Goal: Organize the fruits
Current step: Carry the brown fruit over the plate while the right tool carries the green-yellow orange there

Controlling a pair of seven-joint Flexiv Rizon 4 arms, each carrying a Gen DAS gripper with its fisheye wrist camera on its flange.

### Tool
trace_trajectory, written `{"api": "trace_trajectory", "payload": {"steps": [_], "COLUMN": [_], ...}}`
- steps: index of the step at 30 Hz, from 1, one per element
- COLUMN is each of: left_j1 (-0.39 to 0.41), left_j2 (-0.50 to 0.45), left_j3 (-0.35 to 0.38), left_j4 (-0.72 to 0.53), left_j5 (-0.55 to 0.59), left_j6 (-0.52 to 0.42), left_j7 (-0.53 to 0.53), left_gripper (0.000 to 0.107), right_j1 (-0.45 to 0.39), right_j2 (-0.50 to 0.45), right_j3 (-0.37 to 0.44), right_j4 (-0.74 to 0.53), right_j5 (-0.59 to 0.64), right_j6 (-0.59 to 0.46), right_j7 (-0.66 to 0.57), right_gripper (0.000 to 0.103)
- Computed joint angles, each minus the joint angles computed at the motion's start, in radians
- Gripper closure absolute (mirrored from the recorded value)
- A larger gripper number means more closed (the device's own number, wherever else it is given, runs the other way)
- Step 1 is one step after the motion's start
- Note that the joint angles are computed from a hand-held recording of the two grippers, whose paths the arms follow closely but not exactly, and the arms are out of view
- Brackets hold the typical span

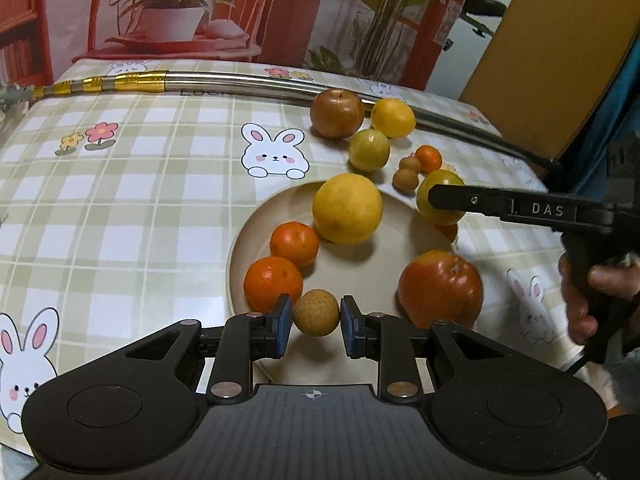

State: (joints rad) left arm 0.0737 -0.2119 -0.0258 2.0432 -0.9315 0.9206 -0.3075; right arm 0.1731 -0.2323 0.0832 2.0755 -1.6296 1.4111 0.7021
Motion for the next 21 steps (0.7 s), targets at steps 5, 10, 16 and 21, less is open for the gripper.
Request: {"api": "trace_trajectory", "payload": {"steps": [5, 10, 16, 21], "left_j1": [-0.009, -0.013, -0.02, -0.013], "left_j2": [-0.004, -0.006, -0.023, -0.035], "left_j3": [-0.004, -0.014, -0.02, -0.03], "left_j4": [0.016, 0.027, 0.023, 0.013], "left_j5": [0.001, -0.014, -0.017, -0.017], "left_j6": [0.057, 0.092, 0.143, 0.159], "left_j7": [0.042, 0.079, 0.076, 0.066], "left_gripper": [0.079, 0.079, 0.079, 0.079], "right_j1": [0.043, 0.105, 0.165, 0.211], "right_j2": [-0.019, -0.044, -0.069, -0.085], "right_j3": [0.008, 0.004, 0.012, -0.001], "right_j4": [-0.019, -0.036, -0.06, -0.085], "right_j5": [0.127, 0.315, 0.555, 0.676], "right_j6": [-0.005, -0.021, -0.077, -0.114], "right_j7": [-0.154, -0.361, -0.604, -0.747], "right_gripper": [0.061, 0.061, 0.061, 0.061]}}
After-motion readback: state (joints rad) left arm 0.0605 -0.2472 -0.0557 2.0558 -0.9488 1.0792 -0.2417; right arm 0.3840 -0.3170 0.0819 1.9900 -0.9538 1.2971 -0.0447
